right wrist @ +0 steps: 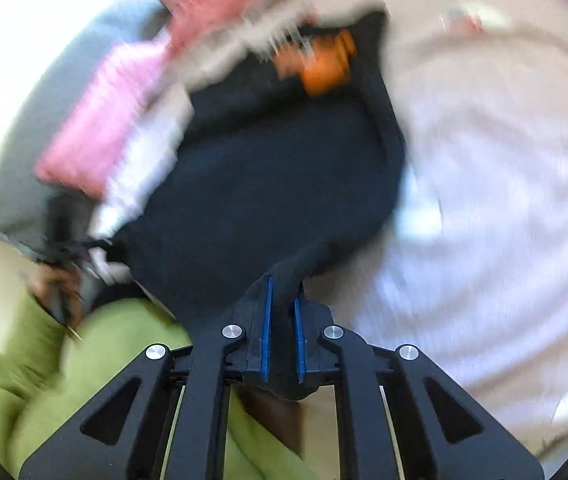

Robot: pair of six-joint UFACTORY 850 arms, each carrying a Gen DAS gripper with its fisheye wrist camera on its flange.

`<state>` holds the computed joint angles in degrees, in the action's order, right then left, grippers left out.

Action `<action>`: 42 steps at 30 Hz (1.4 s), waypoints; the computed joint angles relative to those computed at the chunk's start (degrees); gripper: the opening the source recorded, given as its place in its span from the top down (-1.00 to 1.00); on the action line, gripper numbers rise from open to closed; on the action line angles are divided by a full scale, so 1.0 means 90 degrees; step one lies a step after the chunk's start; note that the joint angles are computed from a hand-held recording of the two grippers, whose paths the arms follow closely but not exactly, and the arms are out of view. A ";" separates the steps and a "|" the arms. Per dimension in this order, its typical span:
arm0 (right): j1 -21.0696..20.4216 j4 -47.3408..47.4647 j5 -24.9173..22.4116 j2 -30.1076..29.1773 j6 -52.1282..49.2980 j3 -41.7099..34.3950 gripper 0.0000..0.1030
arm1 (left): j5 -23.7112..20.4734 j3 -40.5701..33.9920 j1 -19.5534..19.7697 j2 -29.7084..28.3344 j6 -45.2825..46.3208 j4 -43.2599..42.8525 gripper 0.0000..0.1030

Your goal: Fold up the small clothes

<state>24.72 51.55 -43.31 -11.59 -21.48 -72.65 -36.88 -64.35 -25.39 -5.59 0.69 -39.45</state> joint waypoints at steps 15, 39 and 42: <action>-0.0538 -0.1296 0.0478 -0.3945 0.2503 -0.5180 0.83 | 0.0017 -0.4217 0.0785 -0.3182 -0.2563 0.1439 0.70; 0.0333 -0.3325 -0.0027 -0.3557 0.0607 -0.4528 -0.53 | 0.0324 -0.3691 -0.0330 -0.3018 -0.2102 0.3652 -0.39; 0.0323 -0.3459 -0.0377 -0.4259 0.1080 -0.5665 -0.53 | -0.0114 -0.4606 -0.0319 -0.3631 -0.2216 0.3864 -0.59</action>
